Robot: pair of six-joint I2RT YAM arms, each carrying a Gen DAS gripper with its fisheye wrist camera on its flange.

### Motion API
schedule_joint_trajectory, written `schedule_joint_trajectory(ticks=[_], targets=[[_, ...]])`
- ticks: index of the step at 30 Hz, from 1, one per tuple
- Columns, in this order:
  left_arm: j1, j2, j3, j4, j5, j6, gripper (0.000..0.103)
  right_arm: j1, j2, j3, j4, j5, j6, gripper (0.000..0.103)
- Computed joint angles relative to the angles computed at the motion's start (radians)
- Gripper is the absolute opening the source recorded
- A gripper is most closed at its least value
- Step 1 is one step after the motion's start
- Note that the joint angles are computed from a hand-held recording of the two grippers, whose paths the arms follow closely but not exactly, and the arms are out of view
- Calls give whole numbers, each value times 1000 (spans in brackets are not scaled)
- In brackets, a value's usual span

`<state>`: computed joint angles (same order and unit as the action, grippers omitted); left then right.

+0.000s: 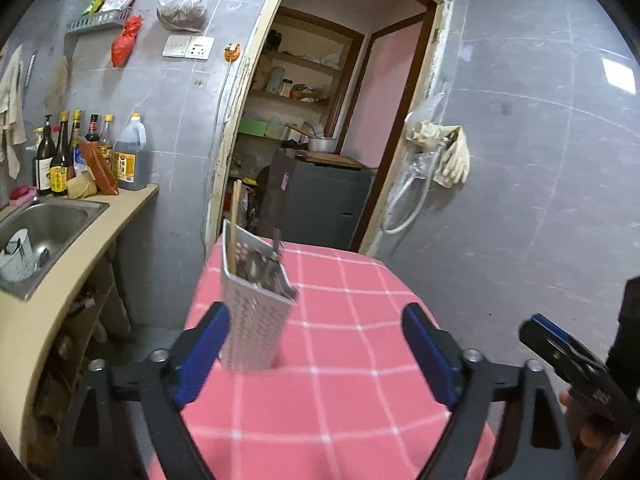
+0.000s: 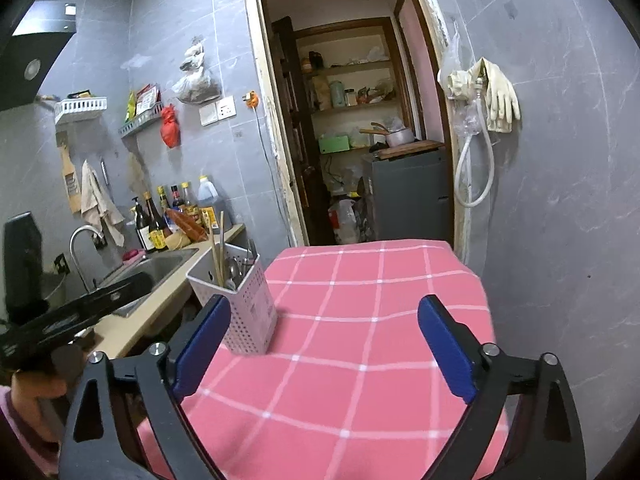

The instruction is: Organize utensils

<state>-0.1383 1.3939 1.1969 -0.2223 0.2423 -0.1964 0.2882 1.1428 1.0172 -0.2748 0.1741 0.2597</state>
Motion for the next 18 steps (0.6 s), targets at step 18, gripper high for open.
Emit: schedule_joint_trajectory(ticks=[18], targets=[[-198,-396,-296,-104,-240,18,102,123,-265,-145,-171,138,31,102]])
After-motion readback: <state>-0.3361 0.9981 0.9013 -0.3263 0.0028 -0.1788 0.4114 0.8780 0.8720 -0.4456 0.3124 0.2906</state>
